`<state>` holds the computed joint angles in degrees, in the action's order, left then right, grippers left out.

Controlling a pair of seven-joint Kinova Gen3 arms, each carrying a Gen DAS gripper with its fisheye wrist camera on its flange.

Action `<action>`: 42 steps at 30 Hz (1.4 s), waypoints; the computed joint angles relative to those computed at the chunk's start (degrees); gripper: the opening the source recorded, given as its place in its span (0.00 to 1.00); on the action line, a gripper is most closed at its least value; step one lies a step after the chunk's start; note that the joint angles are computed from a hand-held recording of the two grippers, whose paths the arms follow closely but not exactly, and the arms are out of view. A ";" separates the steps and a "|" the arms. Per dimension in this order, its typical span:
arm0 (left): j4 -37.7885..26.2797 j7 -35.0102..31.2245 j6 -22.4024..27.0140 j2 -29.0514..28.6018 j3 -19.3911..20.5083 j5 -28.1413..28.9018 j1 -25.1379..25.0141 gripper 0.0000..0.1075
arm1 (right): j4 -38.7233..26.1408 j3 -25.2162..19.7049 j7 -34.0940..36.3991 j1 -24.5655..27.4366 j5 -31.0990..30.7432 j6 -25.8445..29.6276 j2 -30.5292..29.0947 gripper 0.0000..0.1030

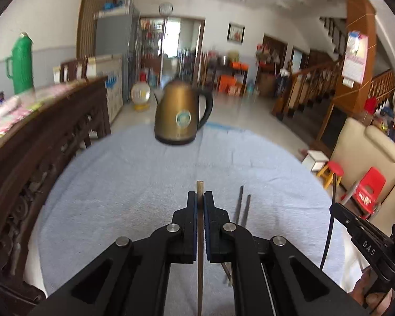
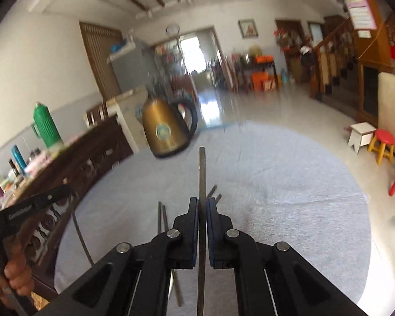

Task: Organize utensils
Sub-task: 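Lift both held chopsticks and carry them over the grey mesh cup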

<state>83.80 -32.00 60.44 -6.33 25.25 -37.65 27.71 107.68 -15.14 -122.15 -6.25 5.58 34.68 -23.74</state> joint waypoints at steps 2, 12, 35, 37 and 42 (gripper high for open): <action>1.78 3.86 0.49 -1.89 2.30 -3.45 0.25 0.04 | 2.07 -0.67 -1.64 0.77 -0.42 -1.73 -3.63 0.06; 0.18 4.68 1.67 -7.87 9.19 -4.98 -4.99 0.04 | 2.63 -7.24 -5.81 9.66 -0.73 -7.59 -14.29 0.06; -1.99 -5.37 -0.13 -15.45 14.51 14.16 -14.50 0.04 | 4.93 -18.85 -7.75 18.01 -5.38 -11.41 -17.37 0.06; -2.21 -6.00 1.53 -14.98 15.95 15.90 -16.34 0.04 | 5.97 -17.40 -7.12 15.92 -5.47 -11.05 -17.72 0.06; -1.22 -7.81 2.77 -15.79 16.63 20.67 -19.44 0.04 | 8.60 -14.12 -6.03 10.77 -6.45 -9.26 -19.52 0.06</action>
<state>82.59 -39.81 63.21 -22.12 41.89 -16.97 8.27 116.28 -29.26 -128.18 4.52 -0.87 25.42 -43.26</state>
